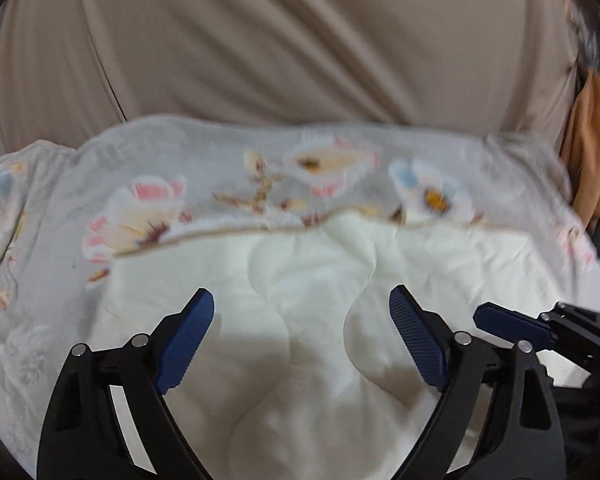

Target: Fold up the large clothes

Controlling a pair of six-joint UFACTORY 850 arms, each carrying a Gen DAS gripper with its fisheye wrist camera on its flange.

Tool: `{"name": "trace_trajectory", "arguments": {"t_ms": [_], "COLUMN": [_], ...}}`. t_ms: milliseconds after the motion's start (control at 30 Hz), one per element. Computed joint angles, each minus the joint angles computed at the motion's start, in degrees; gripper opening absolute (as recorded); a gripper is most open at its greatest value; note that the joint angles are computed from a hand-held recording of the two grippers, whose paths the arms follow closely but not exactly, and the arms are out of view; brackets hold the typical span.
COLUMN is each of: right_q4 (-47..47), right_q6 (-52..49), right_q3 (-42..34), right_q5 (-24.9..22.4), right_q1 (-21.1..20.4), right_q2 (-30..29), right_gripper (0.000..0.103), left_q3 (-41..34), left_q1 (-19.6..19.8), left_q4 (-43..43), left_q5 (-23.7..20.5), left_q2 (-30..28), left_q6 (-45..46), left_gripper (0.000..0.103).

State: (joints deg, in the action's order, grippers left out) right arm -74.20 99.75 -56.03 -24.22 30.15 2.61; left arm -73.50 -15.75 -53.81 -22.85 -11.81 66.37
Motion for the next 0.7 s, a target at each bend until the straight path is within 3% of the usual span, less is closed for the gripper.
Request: {"name": "trace_trajectory", "arguments": {"t_ms": [100,233,333,400,533,700], "right_q4": [3.4,7.3,10.2,12.2,10.0,12.8], "right_q6": [-2.8,-2.8,-2.7,-1.7,4.8,1.2], "right_q3": [0.5,4.3,6.5,9.2,13.6,12.7], "right_q5": [-3.7,-4.2,-5.9,-4.1,2.6,0.5], "right_q1": [-2.4,-9.6,-14.4,-17.6,-21.6,-20.8], "right_q2": [-1.5,2.0,4.1,6.1,8.7,7.3], "right_gripper": [0.020,0.014,0.014,0.012,0.004,0.003], "left_q3": [-2.1,-5.7,-8.4,-10.5,-15.1,-13.2], "left_q1": [-0.4,2.6,3.9,5.2,9.5,9.7], "left_q4": [9.6,9.9,22.1,25.6,12.8,9.3], "left_q5": [2.2,2.3,6.2,6.2,-4.3,-2.8], "left_q2": [-4.2,-7.6,-9.9,-12.2,-16.9,-16.3], "left_q6": [-11.0,-14.1,-26.9,-30.8,-25.2,-23.0], "left_gripper": [0.085,0.085,0.085,0.088,0.093,0.096]}}
